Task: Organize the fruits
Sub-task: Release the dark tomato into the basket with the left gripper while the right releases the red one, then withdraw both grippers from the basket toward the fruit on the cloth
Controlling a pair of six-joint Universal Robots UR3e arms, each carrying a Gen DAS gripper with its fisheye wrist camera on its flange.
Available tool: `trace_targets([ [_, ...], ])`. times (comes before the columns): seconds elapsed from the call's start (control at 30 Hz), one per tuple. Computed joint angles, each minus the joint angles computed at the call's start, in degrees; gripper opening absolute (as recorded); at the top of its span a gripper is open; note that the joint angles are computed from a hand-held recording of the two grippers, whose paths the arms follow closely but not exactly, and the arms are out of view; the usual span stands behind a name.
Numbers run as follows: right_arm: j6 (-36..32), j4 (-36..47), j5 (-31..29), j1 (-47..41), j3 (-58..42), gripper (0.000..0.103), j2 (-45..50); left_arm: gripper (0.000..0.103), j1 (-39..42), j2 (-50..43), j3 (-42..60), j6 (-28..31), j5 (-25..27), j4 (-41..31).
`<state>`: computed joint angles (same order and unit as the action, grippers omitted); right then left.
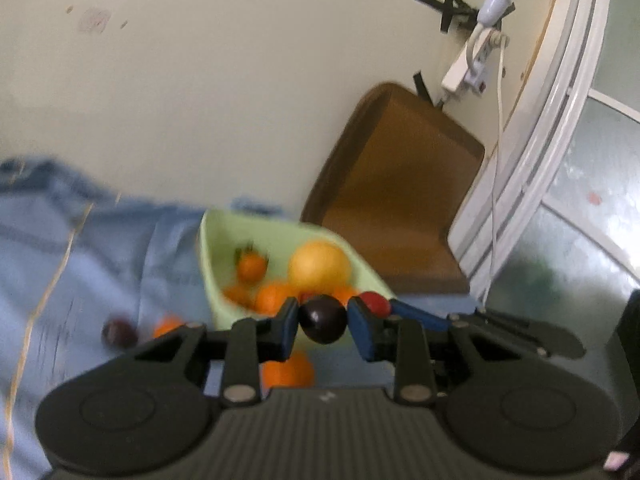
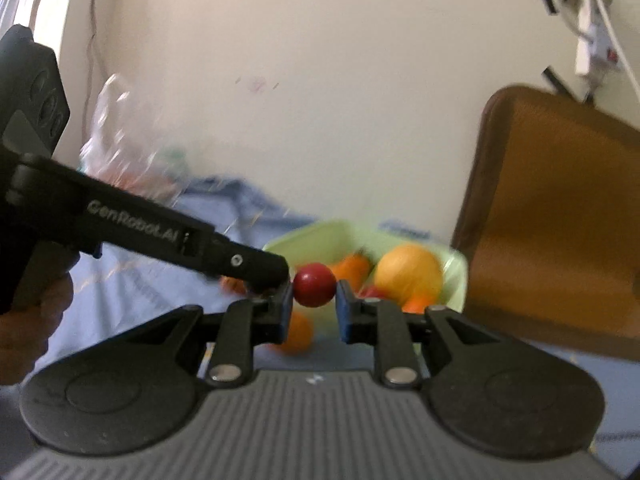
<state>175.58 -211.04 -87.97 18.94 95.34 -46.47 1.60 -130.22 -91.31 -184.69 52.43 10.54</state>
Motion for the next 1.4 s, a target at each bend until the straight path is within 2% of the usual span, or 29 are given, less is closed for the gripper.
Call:
trace_targets([
  [0.1,0.7,2.3,-2.3,-0.7,-6.3,0.026,3.3,0.028,-1.8,-5.8,11.9,-2.0,2.4,-5.8],
  [0.17,1.5,4.1,-4.0,-1.0,-9.8,0.027,5.5,0.029,-3.6,-10.4,20.7,-3.5,6.6,-10.3],
  [0.23,3.4,5.5,-4.0,-1.8,-11.2,0.027,6.8,0.036,-4.6,-14.0,27.5,-4.0,9.8,-14.6],
  [0.3,4.8,5.9,-3.4,-2.5,-10.8,0.028,6.9,0.037,-4.6,-15.5,30.1,-6.2,11.5,-16.0],
  [0.37,5.6,2.8,-3.5,-2.8,-9.5,0.034,6.9,0.037,-2.9,-14.6,26.8,-9.0,8.6,-12.8],
  [0.6,7.2,-2.9,-1.6,-2.8,-5.1,0.034,5.8,0.041,1.6,-4.4,4.3,-9.7,4.0,2.0],
  [0.77,8.6,-6.3,4.0,-2.5,0.5,0.034,3.3,0.042,5.8,3.8,-13.9,-3.8,0.9,9.9],
  [0.87,9.4,-3.0,5.8,-2.1,2.7,0.034,1.7,0.045,7.2,6.8,-21.8,0.7,1.1,13.4],
  [1.03,11.0,4.9,7.0,-1.7,3.1,0.035,-0.1,0.047,8.1,6.0,-25.3,1.9,1.8,15.5],
  [1.07,11.7,5.8,7.4,-1.9,3.1,0.038,-0.4,0.047,8.1,5.6,-25.0,1.9,2.0,15.4],
  [1.1,12.6,6.0,7.3,-2.0,3.3,0.046,-0.5,0.047,8.1,5.4,-24.8,1.9,2.2,15.1],
  [1.17,14.1,6.6,7.1,-2.2,3.6,0.050,-0.8,0.047,8.8,5.1,-25.1,1.7,1.0,15.6],
  [1.4,10.8,19.2,6.2,-1.1,-4.9,0.051,0.7,0.050,10.4,4.0,-25.6,-0.2,-1.0,17.5],
])
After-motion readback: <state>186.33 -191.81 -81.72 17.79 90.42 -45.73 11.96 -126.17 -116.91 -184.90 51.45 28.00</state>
